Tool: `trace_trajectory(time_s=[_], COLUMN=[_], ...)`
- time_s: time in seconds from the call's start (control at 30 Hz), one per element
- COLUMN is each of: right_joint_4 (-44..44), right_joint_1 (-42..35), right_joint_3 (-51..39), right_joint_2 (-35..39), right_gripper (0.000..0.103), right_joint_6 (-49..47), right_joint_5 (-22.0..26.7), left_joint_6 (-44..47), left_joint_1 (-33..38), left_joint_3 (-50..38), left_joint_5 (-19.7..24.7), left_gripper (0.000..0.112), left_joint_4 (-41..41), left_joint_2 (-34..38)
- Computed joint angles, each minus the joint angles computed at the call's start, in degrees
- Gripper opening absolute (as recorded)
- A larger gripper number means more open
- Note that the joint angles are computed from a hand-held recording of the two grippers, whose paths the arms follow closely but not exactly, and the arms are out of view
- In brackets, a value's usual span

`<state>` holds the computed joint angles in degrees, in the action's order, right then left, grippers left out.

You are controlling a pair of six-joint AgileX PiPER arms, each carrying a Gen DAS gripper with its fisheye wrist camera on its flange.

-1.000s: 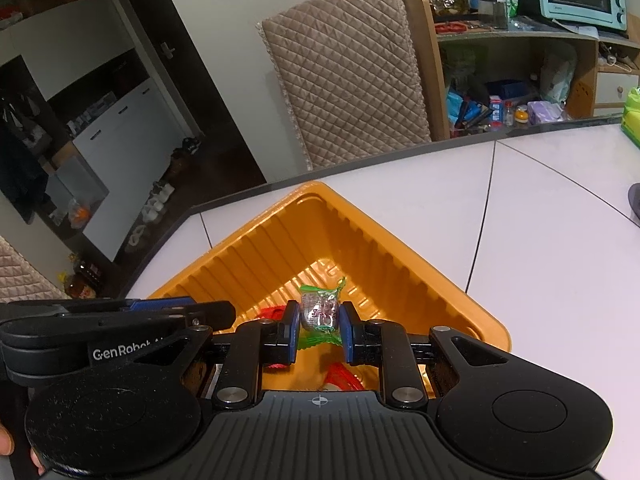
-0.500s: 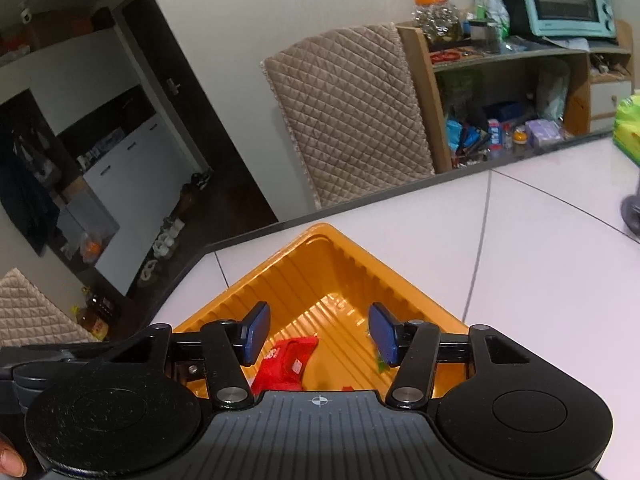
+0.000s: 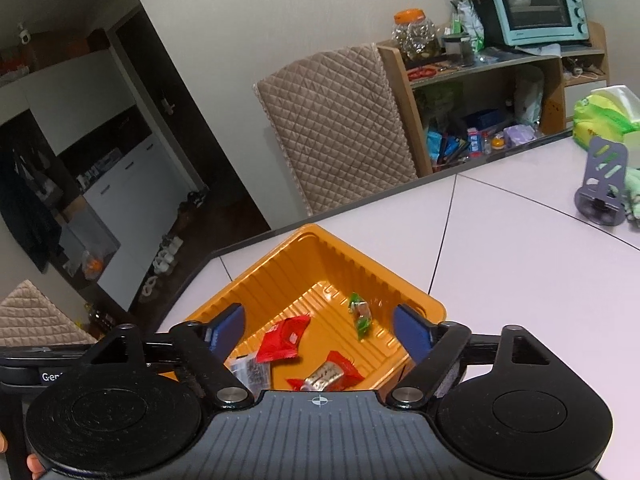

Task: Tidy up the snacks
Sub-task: 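Move both open tools back to the snack pile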

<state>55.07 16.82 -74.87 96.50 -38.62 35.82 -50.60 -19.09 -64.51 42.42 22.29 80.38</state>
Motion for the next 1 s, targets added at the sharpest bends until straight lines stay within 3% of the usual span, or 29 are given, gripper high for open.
trace_trajectory(time_s=[0.37, 1.0], right_joint_4=[-1.11, -12.25], right_joint_1=[-2.93, -12.53], right_joint_3=[9.23, 25.57], right_joint_2=[-11.64, -35.18], right_gripper=[0.083, 0.084], right_joint_6=[3.22, 12.63], right_joint_5=[3.79, 14.34], left_joint_6=[-9.71, -32.69], left_joint_1=[-9.1, -39.39], left_joint_3=[3.41, 5.84], left_joint_5=[8.11, 26.68], left_gripper=[0.086, 0.091], left_joint_4=[4.24, 12.97], left_joint_2=[-8.72, -15.75])
